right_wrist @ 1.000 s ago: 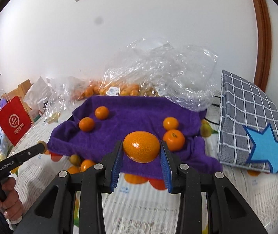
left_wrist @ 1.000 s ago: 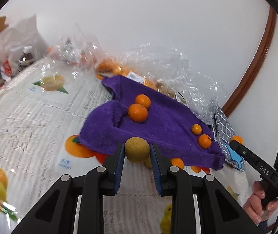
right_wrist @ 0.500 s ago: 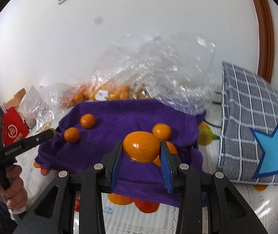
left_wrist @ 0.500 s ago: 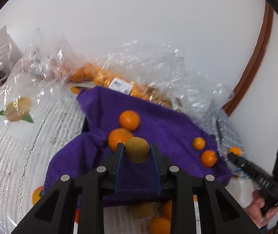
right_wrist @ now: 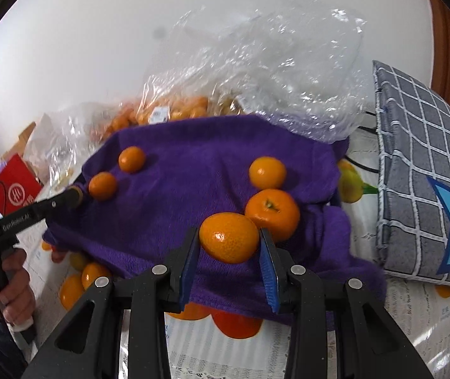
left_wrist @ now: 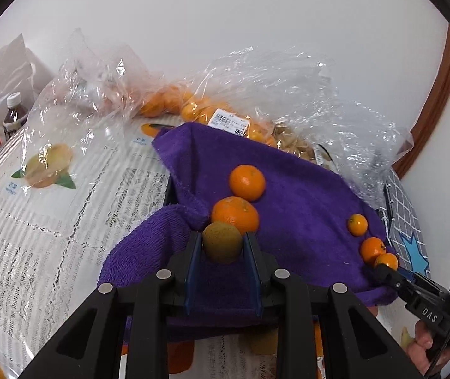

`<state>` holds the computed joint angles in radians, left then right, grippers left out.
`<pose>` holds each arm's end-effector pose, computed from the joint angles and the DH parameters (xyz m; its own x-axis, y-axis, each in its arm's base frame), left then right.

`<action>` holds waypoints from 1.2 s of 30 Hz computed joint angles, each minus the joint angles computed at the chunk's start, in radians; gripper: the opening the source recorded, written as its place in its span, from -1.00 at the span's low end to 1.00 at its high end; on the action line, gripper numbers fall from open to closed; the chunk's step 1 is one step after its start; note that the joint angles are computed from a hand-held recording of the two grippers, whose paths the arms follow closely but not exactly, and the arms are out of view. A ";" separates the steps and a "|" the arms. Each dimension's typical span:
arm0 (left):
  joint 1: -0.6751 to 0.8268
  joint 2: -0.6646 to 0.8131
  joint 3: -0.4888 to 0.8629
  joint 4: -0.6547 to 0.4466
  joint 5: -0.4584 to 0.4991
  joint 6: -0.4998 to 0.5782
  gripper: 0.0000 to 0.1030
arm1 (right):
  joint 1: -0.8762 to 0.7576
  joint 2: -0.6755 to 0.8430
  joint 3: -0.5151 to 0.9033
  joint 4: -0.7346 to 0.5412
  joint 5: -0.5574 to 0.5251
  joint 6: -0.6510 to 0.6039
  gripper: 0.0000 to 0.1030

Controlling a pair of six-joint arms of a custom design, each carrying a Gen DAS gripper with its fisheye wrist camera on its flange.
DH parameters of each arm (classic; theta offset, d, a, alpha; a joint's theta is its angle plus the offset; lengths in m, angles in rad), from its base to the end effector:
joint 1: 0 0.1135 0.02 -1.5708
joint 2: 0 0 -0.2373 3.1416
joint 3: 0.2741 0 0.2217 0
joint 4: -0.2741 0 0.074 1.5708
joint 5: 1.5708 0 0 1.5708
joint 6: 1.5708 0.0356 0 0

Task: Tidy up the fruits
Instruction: 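Carry both fruits over the purple towel and open both tools to drop them, then grasp a red cherry tomato with the right tool while the left tool grasps a yellow-green fruit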

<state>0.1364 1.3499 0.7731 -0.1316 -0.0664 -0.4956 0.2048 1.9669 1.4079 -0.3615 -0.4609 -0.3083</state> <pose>0.2600 0.0381 0.2077 -0.4788 -0.5447 -0.6886 -0.4698 0.8215 -0.3232 0.3771 0.0945 0.1858 -0.6073 -0.4037 -0.6843 -0.6612 0.7343 0.1536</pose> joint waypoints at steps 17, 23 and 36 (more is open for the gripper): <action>-0.043 0.041 0.042 -0.039 -0.053 0.034 -0.50 | -0.034 -0.014 -0.006 -0.022 -0.074 0.001 -0.02; -0.063 0.068 0.072 -0.068 -0.101 0.052 -0.50 | -0.036 -0.030 -0.036 0.017 -0.046 0.009 -0.01; -0.048 0.039 0.036 -0.018 -0.064 0.040 -0.28 | -0.057 -0.255 -0.283 0.050 -0.084 -0.001 -0.01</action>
<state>0.0881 1.3886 0.8088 -0.1492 -0.1306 -0.4559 0.1479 1.7120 1.1251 -0.3112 -0.5445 -0.3089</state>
